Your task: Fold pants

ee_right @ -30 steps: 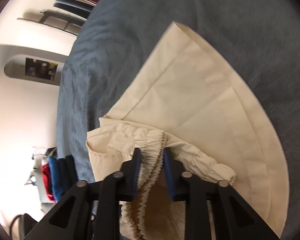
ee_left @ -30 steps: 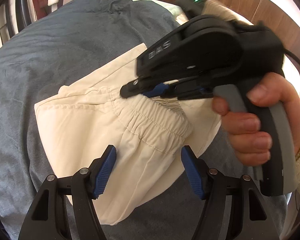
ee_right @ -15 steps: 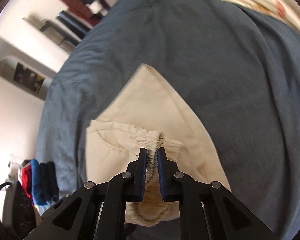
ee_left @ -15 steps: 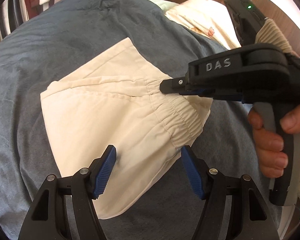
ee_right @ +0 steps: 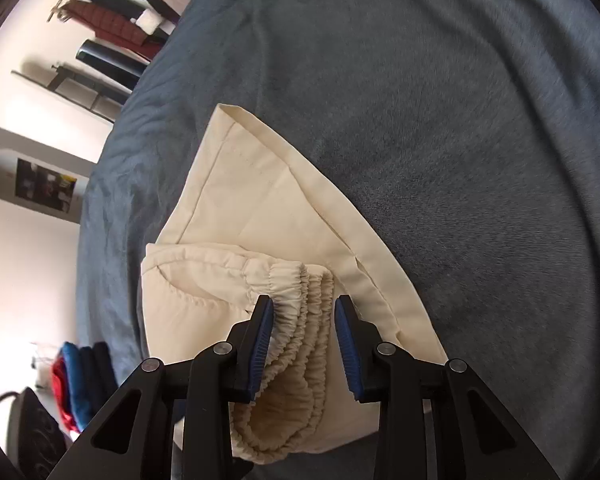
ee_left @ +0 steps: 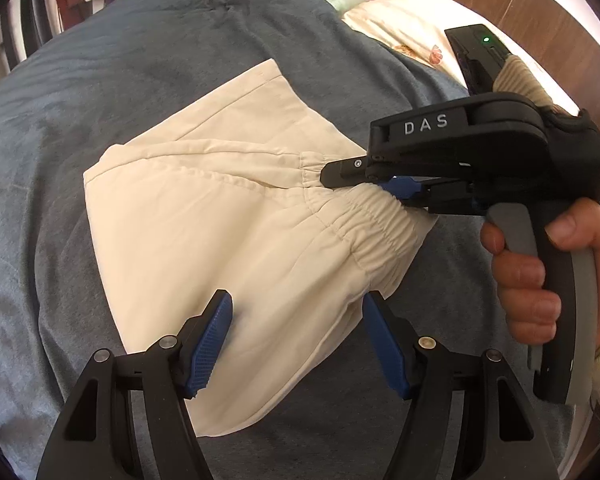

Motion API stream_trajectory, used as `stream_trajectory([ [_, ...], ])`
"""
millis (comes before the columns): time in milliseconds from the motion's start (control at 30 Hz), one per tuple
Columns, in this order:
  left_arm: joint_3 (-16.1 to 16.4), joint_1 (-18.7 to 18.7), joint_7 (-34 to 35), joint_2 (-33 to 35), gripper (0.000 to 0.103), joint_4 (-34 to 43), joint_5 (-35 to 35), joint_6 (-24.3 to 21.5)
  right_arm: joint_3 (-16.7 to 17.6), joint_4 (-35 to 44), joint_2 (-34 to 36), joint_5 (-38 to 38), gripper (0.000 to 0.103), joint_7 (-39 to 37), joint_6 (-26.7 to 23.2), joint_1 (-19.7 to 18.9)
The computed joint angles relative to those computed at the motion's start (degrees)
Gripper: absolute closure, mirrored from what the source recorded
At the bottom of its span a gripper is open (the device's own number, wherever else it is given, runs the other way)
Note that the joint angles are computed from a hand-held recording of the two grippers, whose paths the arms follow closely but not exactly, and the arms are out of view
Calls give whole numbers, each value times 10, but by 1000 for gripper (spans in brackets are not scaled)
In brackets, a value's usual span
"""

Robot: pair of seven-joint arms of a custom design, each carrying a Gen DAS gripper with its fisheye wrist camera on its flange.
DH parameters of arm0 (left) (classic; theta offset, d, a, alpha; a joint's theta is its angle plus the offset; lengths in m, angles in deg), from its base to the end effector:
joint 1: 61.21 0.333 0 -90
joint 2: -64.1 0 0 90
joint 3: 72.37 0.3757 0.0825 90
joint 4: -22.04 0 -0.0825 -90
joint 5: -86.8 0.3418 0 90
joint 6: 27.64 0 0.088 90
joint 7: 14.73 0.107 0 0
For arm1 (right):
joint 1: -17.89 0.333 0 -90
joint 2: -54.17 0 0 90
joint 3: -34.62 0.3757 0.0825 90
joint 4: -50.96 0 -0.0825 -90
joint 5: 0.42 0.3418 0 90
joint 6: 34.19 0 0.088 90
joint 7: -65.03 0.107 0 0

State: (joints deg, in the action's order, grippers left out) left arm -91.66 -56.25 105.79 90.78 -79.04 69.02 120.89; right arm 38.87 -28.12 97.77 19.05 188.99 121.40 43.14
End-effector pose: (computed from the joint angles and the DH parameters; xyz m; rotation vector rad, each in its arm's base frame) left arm 0.6693 -0.1260 0.4316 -1.5301 2.5347 -0.7601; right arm 0.6953 0.3579 0.3897 -1.4131 2.0924 0.1717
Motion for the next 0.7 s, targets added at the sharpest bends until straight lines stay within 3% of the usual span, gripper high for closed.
stream_trajectory([
  [333, 1, 0, -9, -3, 37, -7, 5, 8, 82, 0, 25, 103, 71, -84, 26, -63],
  [500, -1, 4, -6, -6, 37, -11, 2, 7, 47, 9, 16, 77, 85, -97, 18, -33],
  [700, -8, 13, 0, -15, 37, -18, -22, 9, 7, 28, 2, 25, 89, -87, 9, 0],
])
